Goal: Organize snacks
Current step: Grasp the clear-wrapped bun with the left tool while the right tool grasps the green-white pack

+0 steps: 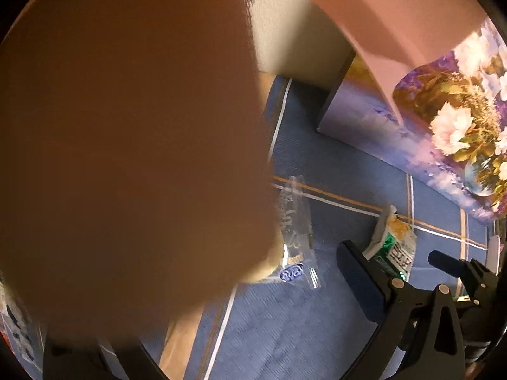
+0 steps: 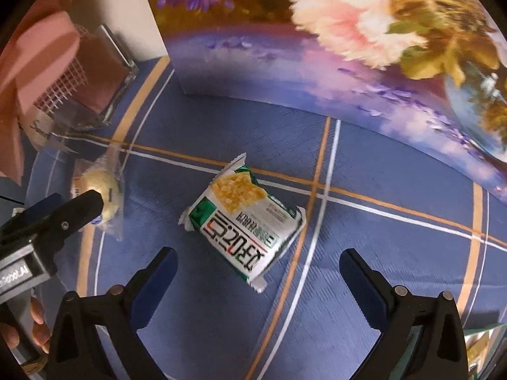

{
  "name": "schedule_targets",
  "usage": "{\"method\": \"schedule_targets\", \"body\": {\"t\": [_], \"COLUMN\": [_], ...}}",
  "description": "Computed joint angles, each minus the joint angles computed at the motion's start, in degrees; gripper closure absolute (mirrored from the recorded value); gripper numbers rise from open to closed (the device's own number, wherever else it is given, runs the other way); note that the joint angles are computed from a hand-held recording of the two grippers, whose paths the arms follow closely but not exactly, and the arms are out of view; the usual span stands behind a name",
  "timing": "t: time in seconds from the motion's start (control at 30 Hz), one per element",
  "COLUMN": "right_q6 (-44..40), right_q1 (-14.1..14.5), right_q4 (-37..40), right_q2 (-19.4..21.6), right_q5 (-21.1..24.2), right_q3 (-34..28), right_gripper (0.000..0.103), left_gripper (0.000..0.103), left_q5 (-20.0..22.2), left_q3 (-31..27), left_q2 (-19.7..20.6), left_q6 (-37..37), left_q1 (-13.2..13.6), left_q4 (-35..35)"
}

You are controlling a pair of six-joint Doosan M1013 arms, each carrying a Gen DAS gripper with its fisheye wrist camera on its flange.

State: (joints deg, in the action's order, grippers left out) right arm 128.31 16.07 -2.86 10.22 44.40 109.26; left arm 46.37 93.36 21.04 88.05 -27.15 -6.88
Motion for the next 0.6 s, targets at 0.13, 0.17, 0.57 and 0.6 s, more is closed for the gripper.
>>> {"method": "schedule_targets", "body": {"t": [0.13, 0.17, 0.57, 0.6], "right_q6": [-0.1, -0.3, -0.2, 0.0], "right_q1": [-0.1, -0.1, 0.2, 0.4], "right_q4": [-1.2, -1.3, -4.2, -4.9], "right_q2": [1.3, 1.6, 3.3, 3.3], "right_q5": [0.6, 0.7, 0.5, 0.4], "right_q3": [-0.7, -0.8, -1.7, -1.8], "right_gripper": [0.0, 0.0, 0.008, 0.011], "left_gripper": [0.0, 0.0, 0.006, 0.013], "left_q5": [-0.7, -0.9, -2.0, -1.9], "left_q3": [-0.1, -0.1, 0.0, 0.2], "left_q2": [0.5, 0.6, 1.2, 1.0], "left_q6": [-0.8, -1.3, -1.4, -1.0], "left_q1": [0.1, 0.1, 0.5, 0.6], "left_q4": [0.9, 1.3, 1.2, 0.9]}}
